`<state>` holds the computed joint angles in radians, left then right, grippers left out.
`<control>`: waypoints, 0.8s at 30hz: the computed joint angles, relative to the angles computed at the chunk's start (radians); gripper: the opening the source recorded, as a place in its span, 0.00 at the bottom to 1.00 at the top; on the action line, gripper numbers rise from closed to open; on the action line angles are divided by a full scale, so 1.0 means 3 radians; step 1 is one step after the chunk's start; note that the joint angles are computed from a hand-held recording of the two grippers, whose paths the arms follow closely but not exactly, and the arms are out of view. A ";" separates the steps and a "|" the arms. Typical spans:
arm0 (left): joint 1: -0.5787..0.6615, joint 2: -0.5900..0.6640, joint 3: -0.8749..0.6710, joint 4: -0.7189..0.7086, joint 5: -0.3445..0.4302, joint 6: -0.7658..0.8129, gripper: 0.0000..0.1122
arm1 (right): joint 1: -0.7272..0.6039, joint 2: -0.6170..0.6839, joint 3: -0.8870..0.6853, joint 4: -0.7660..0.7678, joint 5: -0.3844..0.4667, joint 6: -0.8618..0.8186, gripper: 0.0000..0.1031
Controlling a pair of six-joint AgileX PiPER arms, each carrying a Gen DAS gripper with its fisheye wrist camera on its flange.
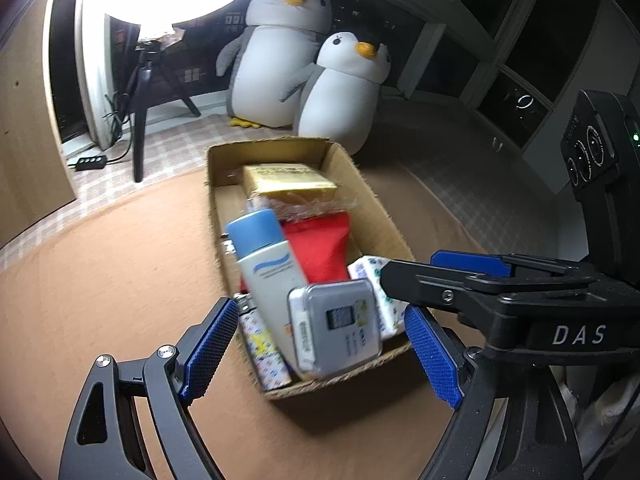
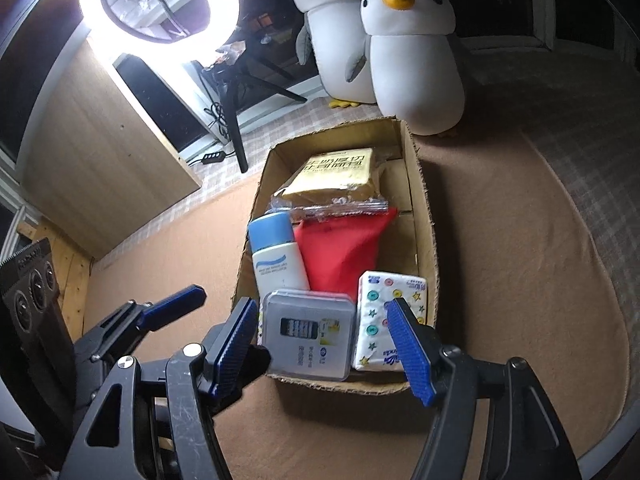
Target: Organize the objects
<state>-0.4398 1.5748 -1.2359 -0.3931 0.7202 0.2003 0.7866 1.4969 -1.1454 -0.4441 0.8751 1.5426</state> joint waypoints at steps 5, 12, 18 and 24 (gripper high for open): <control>0.0128 -0.0220 0.0187 0.0061 0.0007 0.0005 0.78 | 0.0155 0.0081 -0.0128 -0.0110 0.0087 0.0143 0.63; 0.0532 -0.0652 0.0554 0.0042 0.0118 0.0197 0.78 | 0.0398 0.0232 -0.0365 -0.0243 0.0262 0.0291 0.63; 0.0951 -0.1092 0.0828 0.0034 0.0271 0.0375 0.82 | 0.0629 0.0490 -0.0670 -0.0324 0.0382 0.0399 0.63; 0.1572 -0.1521 0.1037 -0.0115 0.0583 0.0697 0.83 | 0.0874 0.0869 -0.1185 -0.0389 0.0646 0.0332 0.64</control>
